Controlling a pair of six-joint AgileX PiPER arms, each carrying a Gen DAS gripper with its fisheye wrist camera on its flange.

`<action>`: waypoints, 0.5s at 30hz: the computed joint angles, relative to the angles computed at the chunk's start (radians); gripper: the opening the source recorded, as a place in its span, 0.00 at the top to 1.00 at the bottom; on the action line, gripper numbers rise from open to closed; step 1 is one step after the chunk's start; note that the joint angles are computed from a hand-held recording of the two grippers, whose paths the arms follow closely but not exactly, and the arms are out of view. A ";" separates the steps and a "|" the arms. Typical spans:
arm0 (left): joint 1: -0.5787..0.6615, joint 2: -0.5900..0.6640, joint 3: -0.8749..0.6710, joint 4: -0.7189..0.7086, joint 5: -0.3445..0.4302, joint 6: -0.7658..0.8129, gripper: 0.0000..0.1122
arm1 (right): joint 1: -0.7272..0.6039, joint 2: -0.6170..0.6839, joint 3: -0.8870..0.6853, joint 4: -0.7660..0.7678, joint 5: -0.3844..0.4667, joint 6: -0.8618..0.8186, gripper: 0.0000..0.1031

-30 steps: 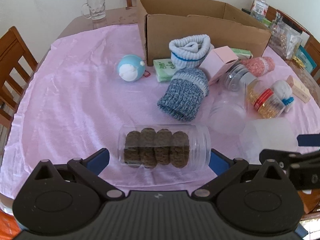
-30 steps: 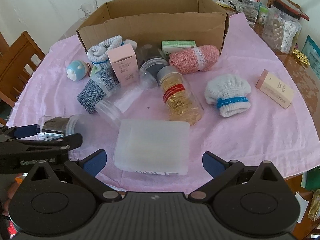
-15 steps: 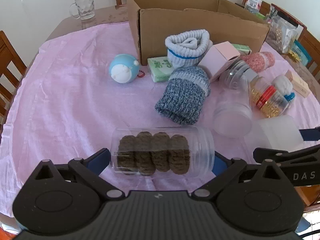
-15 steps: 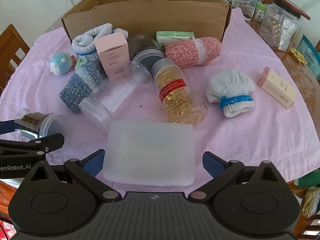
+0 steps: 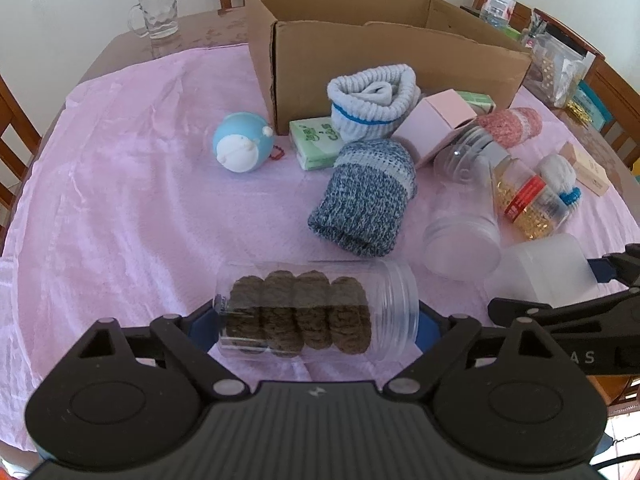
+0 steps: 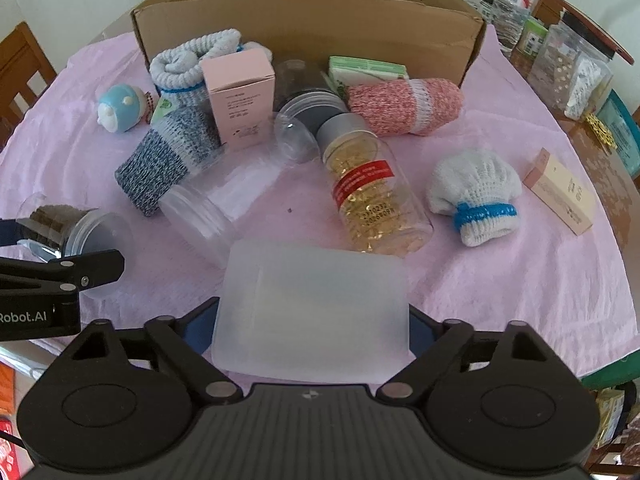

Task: Organize objects
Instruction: 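Grasp the clear cookie jar with the left tool while the right tool grasps the white container, then carry both held items over the cardboard box and open both tools to drop them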

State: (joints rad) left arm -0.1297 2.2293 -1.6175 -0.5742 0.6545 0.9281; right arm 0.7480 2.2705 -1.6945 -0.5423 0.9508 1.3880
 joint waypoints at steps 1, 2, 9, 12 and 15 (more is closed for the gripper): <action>0.000 0.003 -0.009 0.011 0.008 -0.006 0.19 | 0.000 0.003 -0.007 0.004 0.007 -0.010 0.14; -0.001 0.006 -0.020 0.027 0.018 -0.016 0.19 | -0.003 0.001 -0.007 0.010 0.005 -0.019 0.15; 0.001 0.000 -0.069 0.089 0.079 -0.019 0.19 | -0.014 -0.035 0.018 0.036 -0.014 -0.072 0.15; 0.006 -0.005 -0.087 0.088 0.107 0.003 0.19 | -0.025 -0.063 0.035 0.068 -0.026 -0.104 0.15; 0.011 -0.007 -0.122 0.094 0.152 0.011 0.19 | -0.029 -0.092 0.048 0.086 -0.028 -0.136 0.15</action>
State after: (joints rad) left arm -0.1184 2.2225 -1.7396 -0.4800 0.8065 0.9387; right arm 0.7190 2.1790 -1.6460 -0.4562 0.9226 1.2517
